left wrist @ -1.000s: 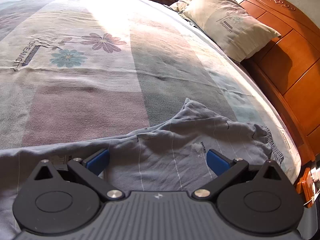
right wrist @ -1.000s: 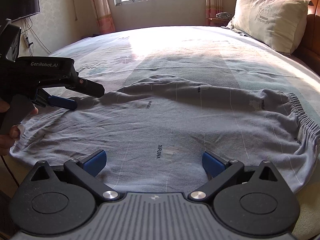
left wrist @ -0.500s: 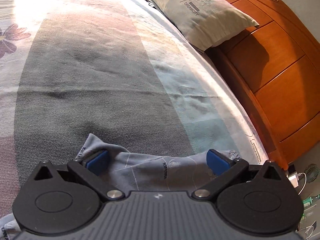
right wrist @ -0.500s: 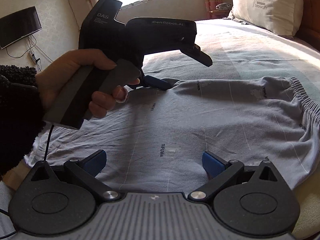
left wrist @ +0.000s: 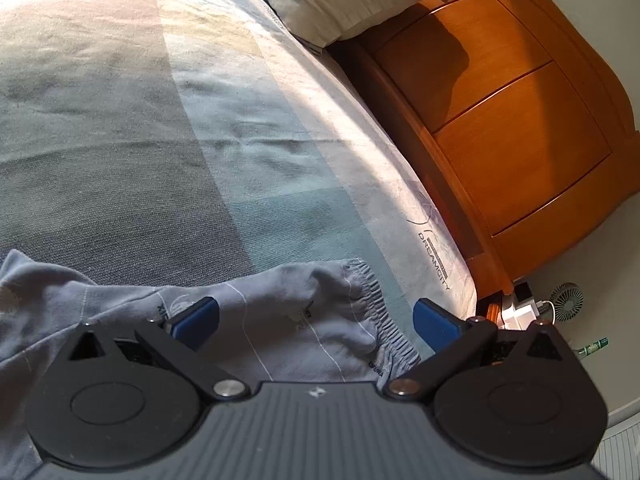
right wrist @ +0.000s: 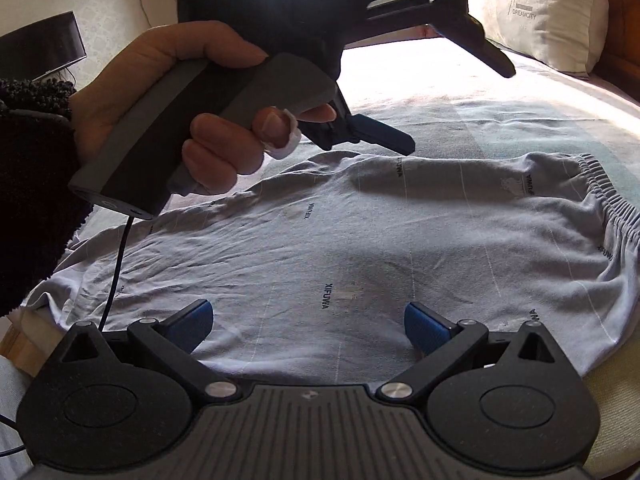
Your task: Fold clothes
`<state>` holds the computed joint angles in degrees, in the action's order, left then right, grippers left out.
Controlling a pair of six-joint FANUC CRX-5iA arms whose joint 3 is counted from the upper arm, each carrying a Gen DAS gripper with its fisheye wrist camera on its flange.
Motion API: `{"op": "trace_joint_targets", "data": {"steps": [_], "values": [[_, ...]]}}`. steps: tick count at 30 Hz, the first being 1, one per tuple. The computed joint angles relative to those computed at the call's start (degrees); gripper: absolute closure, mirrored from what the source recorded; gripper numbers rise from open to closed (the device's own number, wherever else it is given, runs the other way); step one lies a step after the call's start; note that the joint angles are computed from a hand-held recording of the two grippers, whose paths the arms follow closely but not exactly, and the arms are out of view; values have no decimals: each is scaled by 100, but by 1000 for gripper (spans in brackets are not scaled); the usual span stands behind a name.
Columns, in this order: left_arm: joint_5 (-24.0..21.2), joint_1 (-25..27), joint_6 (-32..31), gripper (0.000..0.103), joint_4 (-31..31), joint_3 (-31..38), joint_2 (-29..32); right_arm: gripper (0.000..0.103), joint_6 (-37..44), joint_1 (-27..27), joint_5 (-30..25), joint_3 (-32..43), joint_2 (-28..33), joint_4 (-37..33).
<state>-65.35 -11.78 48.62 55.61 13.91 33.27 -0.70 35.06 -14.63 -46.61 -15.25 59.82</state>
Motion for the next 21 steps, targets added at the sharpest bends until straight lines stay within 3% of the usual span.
{"op": "trace_joint_targets", "data": {"steps": [6, 13, 17, 21], "values": [[137, -62, 204, 1, 94, 77, 126, 0, -45, -90, 238, -87, -112, -100], [-617, -284, 31, 1, -141, 827, 491, 0, 12, -104, 331, -102, -137, -196], [-436, -397, 190, 1, -234, 1017, 701, 0, 118, -100, 377, -85, -134, -328], [-534, -350, 463, 1, -797, 1231, 543, 0, 38, -156, 477, -113, -136, -282]]}}
